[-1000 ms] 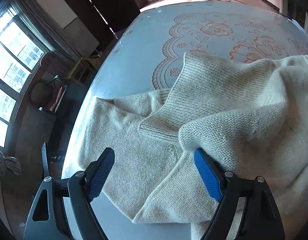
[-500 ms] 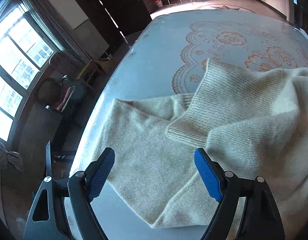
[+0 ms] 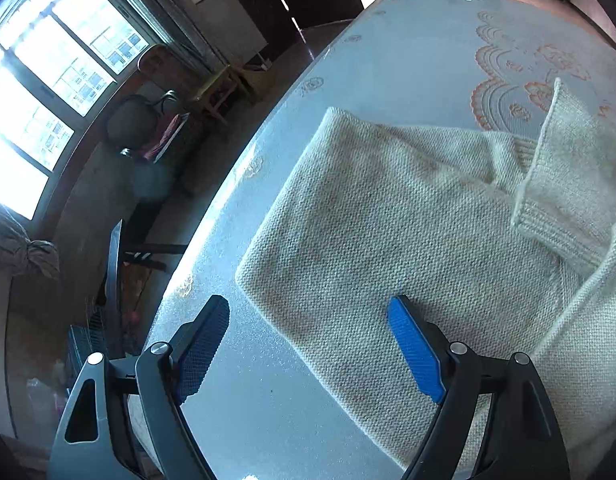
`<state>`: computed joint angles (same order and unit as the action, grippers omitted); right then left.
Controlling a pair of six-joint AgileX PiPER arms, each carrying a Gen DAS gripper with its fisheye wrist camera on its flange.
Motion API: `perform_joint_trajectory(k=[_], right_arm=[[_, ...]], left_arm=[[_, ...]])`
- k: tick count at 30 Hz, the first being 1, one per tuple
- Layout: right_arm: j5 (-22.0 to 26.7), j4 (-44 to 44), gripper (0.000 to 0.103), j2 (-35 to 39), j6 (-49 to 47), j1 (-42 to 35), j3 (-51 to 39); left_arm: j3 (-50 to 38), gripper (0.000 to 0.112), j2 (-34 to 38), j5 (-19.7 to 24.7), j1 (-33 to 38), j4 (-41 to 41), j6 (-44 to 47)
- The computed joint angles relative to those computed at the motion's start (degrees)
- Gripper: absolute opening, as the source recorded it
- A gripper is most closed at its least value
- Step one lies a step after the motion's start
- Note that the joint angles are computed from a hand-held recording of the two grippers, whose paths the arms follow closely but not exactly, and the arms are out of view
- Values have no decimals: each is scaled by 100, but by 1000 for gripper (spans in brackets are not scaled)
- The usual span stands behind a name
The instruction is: Fold clothes
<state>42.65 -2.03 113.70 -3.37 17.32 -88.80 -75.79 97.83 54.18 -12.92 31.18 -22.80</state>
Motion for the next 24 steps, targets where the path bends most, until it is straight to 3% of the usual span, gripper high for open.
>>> perform_joint_trajectory(k=[4, 7, 9, 10, 13, 17, 21, 24], right_arm=[[517, 159, 31, 1065, -699, 295, -1301], [1215, -187, 31, 2025, -621, 518, -2366], [1067, -466, 32, 2234, -434, 557, -2494], [902, -629, 38, 2262, -314, 544, -2471], [747, -1144, 39, 2353, 335, 375, -2573], [949, -2355, 39, 2623, 1459, 71, -2937], [1161, -2024, 39, 2877, 1679, -542, -3527], [1591, -2025, 39, 3318, 1820, -745, -4430]], left_arm=[[122, 84, -38, -114, 3, 51, -78], [132, 85, -26, -86, -38, 129, -131], [95, 85, 7, 47, -154, 229, -240], [83, 85, 21, 97, -189, 268, -279], [-40, 85, 127, 298, -306, 394, -377], [-252, 85, 322, 522, -455, 560, -461], [-587, 85, 505, 673, -579, 379, -354], [-1030, 85, 694, 808, -707, 254, -369]])
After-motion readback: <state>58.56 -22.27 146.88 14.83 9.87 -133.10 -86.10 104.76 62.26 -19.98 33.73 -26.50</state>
